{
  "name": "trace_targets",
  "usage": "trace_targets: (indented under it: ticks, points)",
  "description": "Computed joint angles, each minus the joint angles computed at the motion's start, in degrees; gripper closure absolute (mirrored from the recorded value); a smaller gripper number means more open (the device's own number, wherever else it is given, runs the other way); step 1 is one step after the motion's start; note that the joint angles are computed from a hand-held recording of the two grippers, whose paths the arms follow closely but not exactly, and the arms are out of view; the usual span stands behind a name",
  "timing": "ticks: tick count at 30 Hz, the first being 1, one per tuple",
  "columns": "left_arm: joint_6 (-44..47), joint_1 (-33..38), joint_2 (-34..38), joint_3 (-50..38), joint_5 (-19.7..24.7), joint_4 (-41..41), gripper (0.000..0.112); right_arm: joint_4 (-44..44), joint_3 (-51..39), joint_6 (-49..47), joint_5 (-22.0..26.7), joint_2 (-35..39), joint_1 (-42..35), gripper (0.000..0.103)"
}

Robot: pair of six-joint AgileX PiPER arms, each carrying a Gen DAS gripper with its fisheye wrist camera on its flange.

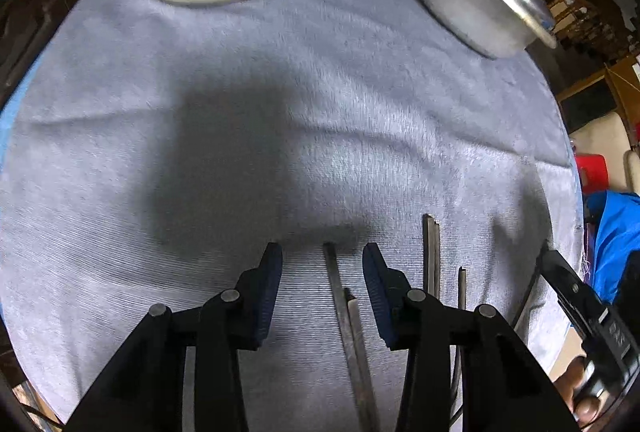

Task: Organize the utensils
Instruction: 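Close the right tool on chopsticks while the left tool grasps other chopsticks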

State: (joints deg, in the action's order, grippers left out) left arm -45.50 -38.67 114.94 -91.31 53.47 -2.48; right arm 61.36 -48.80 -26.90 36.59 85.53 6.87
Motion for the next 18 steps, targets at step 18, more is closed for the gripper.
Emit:
trace_targets:
  ticks: [18]
  points:
    - [-1.11,-4.05,1.50,-2.63,1.13,4.77,0.107,0.96,3.09,-3.84,3.07,-5.09,-4.95,0.095]
